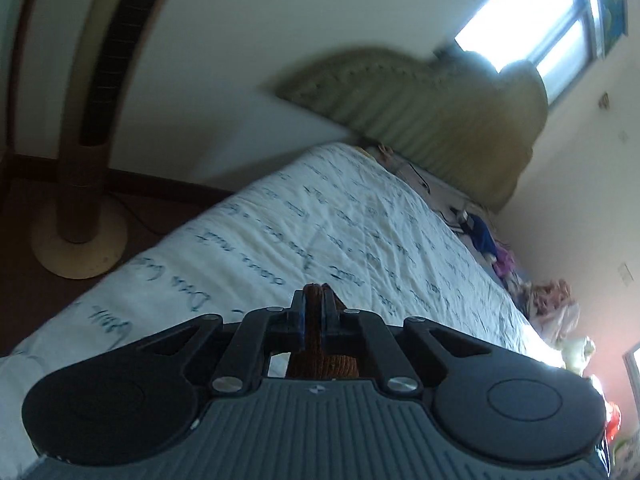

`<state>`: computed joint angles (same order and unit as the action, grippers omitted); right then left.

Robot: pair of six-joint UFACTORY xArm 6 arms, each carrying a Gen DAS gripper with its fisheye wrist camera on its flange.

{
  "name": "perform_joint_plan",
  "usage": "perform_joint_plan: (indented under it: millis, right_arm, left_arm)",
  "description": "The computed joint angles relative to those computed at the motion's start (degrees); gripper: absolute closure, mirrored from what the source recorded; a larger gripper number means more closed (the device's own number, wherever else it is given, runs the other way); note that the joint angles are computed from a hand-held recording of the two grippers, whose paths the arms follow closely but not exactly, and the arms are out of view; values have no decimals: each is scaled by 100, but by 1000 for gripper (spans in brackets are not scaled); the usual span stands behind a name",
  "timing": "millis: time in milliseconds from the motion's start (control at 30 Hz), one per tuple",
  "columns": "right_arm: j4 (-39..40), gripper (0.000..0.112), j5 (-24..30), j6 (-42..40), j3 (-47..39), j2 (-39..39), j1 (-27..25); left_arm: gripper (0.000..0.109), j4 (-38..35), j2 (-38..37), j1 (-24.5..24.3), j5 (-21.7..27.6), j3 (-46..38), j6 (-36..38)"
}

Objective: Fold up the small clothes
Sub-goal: 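Grasp the other sleeve cuff with the left gripper and lift it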

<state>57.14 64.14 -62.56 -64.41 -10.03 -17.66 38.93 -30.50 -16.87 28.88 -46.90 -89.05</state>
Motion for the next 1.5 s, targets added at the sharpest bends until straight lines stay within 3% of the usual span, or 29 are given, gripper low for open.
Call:
perform_joint_plan:
  millis: [133, 233, 267, 400, 600, 800, 967, 1033, 1133, 1233, 1333, 1433, 1500]
  right_arm:
    - [179, 9, 212, -100, 35, -54, 61]
    - [286, 9, 223, -218, 146, -147, 136]
    - [307, 9, 242, -227, 170, -154, 158]
    - [188, 9, 96, -194, 272, -126, 250]
    - [278, 9, -567, -806, 593, -260, 208]
    - [-295, 9, -2072, -926, 743, -110, 692]
    - [372, 9, -1593, -1178, 636, 119, 968]
    - [319, 9, -2122, -1251, 799, 67, 1427]
    - [-213, 9, -3469, -1162, 1112, 93, 2143]
    - [-307, 9, -3916, -1105, 1186, 165, 2237]
    - [-652, 9, -3835, -518, 1005, 340, 2146]
    - [-747, 9, -3760, -422, 947, 359, 2130]
    - [-572, 9, -3302, -284, 876, 260, 1969]
  left_arm:
    - [101, 813, -1086, -699, 1521, 414, -1147]
    - [101, 935, -1610, -1183, 2357, 691, -1643]
    - [101, 923, -1761, -1291, 2558, 800, -1761]
    - [102, 742, -2142, -1455, 2588, 1163, -2209]
    - [102, 1469, -1277, -2186, 2361, -8, -2520]
    - [102, 2045, 141, -2782, 2320, -1798, -2363]
    - [102, 2474, 1041, -3203, 2805, -3021, -2327]
    - [102, 2594, 1239, -3366, 3020, -3366, -2238]
    - [102, 2829, 1468, -3690, 3537, -3888, -1979]
    - [102, 3073, 1547, -3969, 3957, -4186, -1824]
    - [102, 3340, 1517, -4204, 4401, -4294, -1867]
    - [102, 3484, 1383, -4474, 4923, -4208, -2029]
    - [102, 3527, 1220, -4744, 5439, -4063, -2146]
